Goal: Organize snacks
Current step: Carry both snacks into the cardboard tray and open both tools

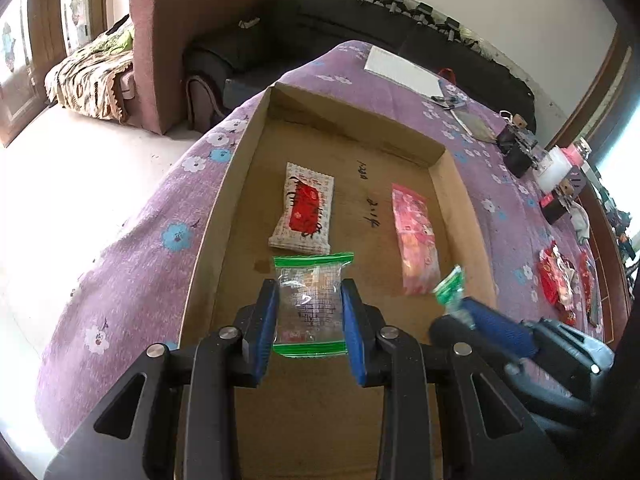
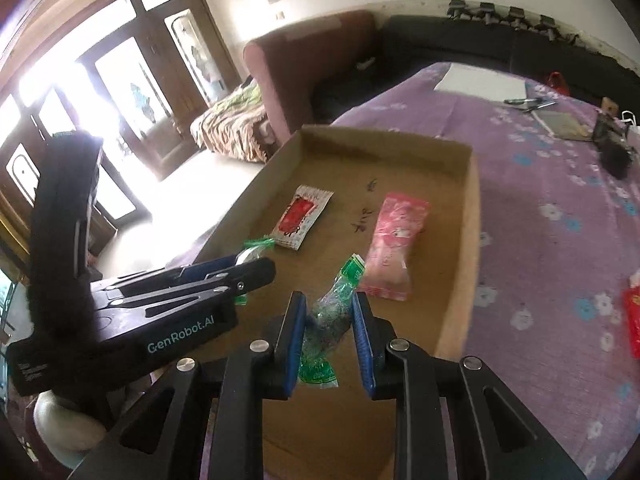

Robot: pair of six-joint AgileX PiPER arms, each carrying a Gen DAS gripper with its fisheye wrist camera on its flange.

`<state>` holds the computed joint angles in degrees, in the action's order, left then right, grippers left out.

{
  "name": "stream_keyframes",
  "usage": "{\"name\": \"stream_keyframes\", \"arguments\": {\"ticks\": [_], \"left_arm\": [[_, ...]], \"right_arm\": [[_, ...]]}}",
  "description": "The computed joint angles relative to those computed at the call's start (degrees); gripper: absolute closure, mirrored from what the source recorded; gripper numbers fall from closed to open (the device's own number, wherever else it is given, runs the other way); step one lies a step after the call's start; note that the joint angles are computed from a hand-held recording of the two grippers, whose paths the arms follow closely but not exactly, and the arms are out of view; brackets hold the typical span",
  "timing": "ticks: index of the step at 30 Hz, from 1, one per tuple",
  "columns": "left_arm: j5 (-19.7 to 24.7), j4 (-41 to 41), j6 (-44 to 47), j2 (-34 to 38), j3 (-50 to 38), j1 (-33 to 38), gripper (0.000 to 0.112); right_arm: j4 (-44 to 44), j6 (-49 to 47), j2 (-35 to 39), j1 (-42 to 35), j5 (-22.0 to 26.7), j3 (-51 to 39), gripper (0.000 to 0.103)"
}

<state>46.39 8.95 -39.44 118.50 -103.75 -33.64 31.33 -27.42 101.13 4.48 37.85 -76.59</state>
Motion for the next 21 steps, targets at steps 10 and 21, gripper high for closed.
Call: {"name": "stream_keyframes", "arguments": {"ticks": [10,21], "left_arm": [[-2.5,-3.7,2.2,-1.7,2.6,1.5,0.072],[-1.6,6.7,-7.3,-6.7,5.5,-5.0,0.064]], "right_arm": [[0.7,0.2,1.7,-0.4,0.2,-2.0,0.061],[8.1,-7.2,-5.9,-7.1,0.4,4.1,0.059]]}}
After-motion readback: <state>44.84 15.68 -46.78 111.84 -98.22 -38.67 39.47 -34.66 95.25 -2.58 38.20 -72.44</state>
